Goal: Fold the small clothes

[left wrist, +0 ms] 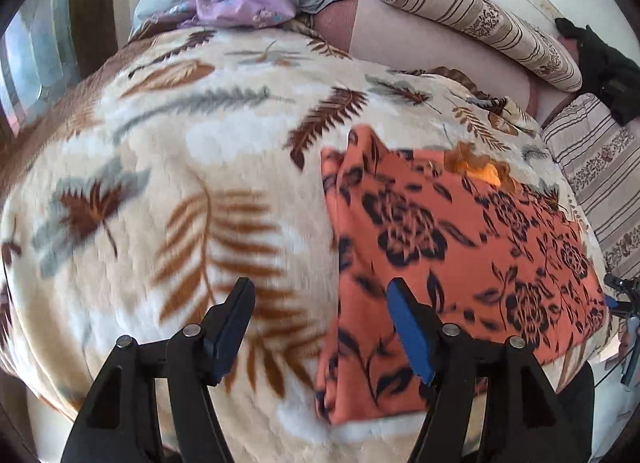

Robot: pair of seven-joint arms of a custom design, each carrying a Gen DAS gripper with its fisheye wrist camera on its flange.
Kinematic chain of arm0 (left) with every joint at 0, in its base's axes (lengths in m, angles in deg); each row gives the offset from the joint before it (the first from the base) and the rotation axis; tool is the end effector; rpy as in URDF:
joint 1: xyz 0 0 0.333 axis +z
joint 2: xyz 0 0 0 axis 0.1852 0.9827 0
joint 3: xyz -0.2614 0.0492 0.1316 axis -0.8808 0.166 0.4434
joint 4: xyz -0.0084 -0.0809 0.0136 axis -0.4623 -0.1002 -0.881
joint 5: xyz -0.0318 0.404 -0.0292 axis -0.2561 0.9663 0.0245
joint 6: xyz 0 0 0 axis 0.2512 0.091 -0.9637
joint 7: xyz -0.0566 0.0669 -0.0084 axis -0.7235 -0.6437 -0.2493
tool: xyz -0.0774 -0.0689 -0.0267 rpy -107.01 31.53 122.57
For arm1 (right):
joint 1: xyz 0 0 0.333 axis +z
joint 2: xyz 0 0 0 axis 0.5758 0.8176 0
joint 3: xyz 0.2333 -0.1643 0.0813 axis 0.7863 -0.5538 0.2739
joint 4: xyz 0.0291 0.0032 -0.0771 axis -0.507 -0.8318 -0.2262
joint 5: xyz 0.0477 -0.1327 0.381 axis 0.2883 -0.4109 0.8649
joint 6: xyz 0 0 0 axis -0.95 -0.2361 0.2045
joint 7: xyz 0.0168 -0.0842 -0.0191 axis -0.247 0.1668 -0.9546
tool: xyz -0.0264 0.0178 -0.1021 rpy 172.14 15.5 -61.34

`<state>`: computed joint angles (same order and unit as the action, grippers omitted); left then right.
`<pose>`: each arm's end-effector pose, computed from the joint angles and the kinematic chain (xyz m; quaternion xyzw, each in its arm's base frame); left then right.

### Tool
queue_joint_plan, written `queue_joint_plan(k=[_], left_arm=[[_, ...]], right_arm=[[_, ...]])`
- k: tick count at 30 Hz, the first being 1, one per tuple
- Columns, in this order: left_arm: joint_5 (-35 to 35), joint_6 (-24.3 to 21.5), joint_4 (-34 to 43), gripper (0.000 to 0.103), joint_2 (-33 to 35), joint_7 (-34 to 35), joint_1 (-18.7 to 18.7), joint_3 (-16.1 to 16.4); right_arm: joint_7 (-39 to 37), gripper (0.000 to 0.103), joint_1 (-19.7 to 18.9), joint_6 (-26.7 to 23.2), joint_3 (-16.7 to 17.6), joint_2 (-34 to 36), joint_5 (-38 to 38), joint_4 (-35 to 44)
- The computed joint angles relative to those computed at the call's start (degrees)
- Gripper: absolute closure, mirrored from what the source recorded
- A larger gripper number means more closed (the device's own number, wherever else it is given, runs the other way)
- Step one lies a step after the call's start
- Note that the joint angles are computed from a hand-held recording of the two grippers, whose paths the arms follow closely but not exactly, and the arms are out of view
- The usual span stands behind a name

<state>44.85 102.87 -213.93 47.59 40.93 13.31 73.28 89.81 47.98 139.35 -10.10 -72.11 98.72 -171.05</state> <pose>0.4834 -0.0307 0.4038 -0.7669 0.5654 -0.2453 0.1786 0.5653 0.1396 0.3920 -0.6335 0.6958 0.0253 0.3375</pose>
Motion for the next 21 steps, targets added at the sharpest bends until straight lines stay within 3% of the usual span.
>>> queue_joint_plan(k=[2, 5, 10, 12, 13, 14, 15, 16, 18, 21], left_arm=[[-0.6, 2.1, 4.3, 0.034, 4.6, 3.1, -0.8, 1.2], [1.0, 0.9, 14.2, 0.034, 13.8, 5.4, -0.2, 1.0], [10.3, -3.6, 23.3, 0.034, 21.4, 1.2, -1.4, 1.6], [10.4, -4.1, 25.0, 0.04, 23.0, 1.8, -1.6, 1.5], [10.2, -5.2, 26.0, 0.053, 23.9, 1.9, -1.7, 1.6], [10.4, -6.4, 26.3, 0.07, 24.1, 1.6, -1.9, 1.7], [10.8, -7.5, 27.2, 0.078, 24.8, 1.1, -2.2, 1.9], [12.2, -7.8, 27.4, 0.097, 24.9, -0.3, -2.6, 2.4], [13.6, -6.3, 26.0, 0.1, 23.4, -1.7, -2.6, 2.8], [21.7, -0.3, 20.9, 0.1, 17.5, -9.5, -2.8, 3.9]], right_arm=[[0.0, 0.011, -0.3, -0.5, -0.1, 1.8, 0.2, 2.9], [0.3, 0.011, -0.8, -1.0, 0.4, 7.6, -2.9, 10.3], [9.5, 0.013, -0.7, -0.2, 0.8, 17.2, -13.8, 20.8], [11.9, 0.033, -0.9, -0.8, 1.2, 19.1, -17.1, 23.0], [13.1, 0.039, -1.0, -1.5, 1.2, 20.0, -19.0, 24.0], [13.6, 0.052, -1.2, -2.2, 1.7, 20.9, -20.2, 25.1], [13.9, 0.065, -1.3, -3.3, 1.9, 21.6, -21.8, 26.2], [14.9, 0.068, -0.7, -3.2, 1.4, 21.7, -24.3, 26.4], [18.3, 0.093, 1.6, -1.7, -0.4, 20.8, -31.1, 25.7], [21.9, 0.096, 3.5, 1.8, -1.6, 17.1, -38.8, 23.2]])
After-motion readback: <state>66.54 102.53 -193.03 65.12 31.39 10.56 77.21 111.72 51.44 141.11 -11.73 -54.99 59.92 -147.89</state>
